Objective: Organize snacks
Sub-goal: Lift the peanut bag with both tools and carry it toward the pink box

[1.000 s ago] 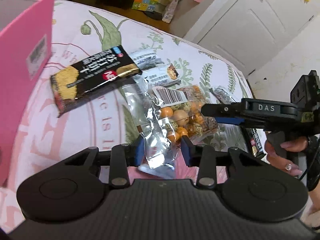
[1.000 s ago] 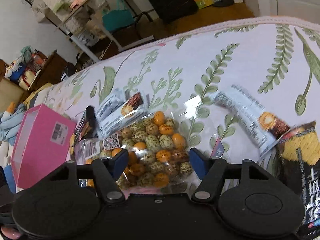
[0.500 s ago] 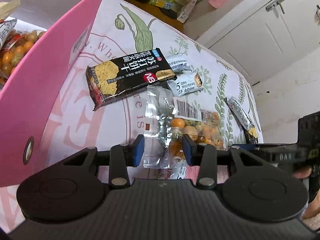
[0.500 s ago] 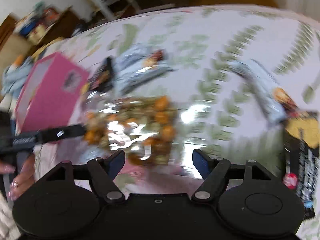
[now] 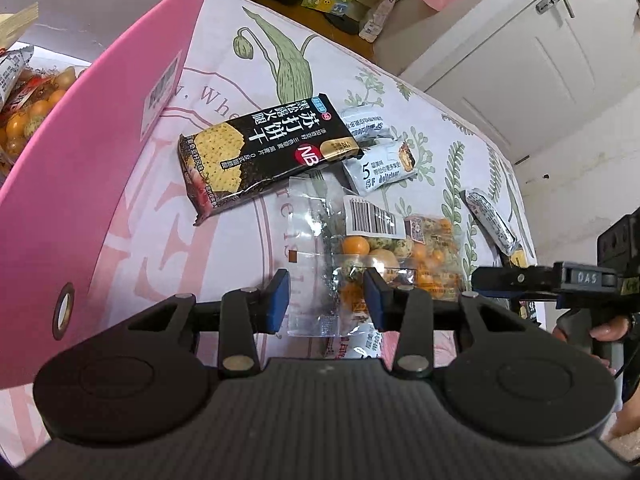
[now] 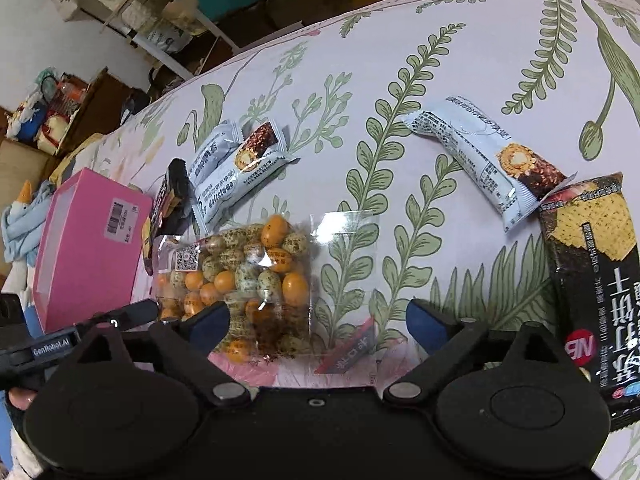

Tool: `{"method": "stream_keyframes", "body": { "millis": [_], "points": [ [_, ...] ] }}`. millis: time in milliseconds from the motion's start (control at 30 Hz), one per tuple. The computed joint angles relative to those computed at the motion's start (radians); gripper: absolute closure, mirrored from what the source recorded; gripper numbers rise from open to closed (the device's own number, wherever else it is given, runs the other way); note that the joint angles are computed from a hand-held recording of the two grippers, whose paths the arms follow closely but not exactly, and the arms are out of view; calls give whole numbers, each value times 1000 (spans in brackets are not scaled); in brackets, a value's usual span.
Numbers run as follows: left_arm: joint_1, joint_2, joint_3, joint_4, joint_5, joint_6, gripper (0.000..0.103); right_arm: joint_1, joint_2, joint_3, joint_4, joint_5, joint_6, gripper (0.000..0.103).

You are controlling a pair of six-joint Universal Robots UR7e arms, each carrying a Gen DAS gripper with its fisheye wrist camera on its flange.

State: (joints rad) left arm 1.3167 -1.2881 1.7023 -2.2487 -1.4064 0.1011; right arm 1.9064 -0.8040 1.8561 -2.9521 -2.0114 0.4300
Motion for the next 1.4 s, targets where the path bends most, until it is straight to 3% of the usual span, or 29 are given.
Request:
{"method": "stream_keyframes", "body": {
  "millis": [100,300,367,400,433,600,733,900,967,1067,1200,1400],
  "points": [
    [2,0,4,-9,-3,-1,65,-33,11,10,-70,121,35,3],
    [11,4,1,-12,-31,-13,65,11,64,-54,-24,22,-52,7],
    [11,5,3,-15,-33,-18,65,30,75,-65,-13,-26,-90,20],
    [11,4,4,-17,-41,-13,65,31,75,-61,-33,-15,-103,33],
    [8,2,10,-29,-36,-13,65,28,73,-62,-25,-5,-92,35],
    [21,19,-10,-11,-81,-37,64,23,68,-57,-28,3,-51,41],
    [19,32,-19,4,-94,-70,63,35,76,-74,6,-21,-52,32],
    [39,53,-73,93,-139,-120,66,64,78,-117,136,-33,-188,26],
    [42,62,-94,127,-136,-117,66,81,78,-134,208,-54,-285,24],
    [44,67,-110,154,-136,-111,66,110,87,-128,190,-132,-436,13],
    [43,70,-123,179,-129,-93,66,122,108,-158,247,-211,-553,11],
    [23,61,-110,170,-87,-41,65,137,200,-285,316,-288,-892,7]
  ]
}}
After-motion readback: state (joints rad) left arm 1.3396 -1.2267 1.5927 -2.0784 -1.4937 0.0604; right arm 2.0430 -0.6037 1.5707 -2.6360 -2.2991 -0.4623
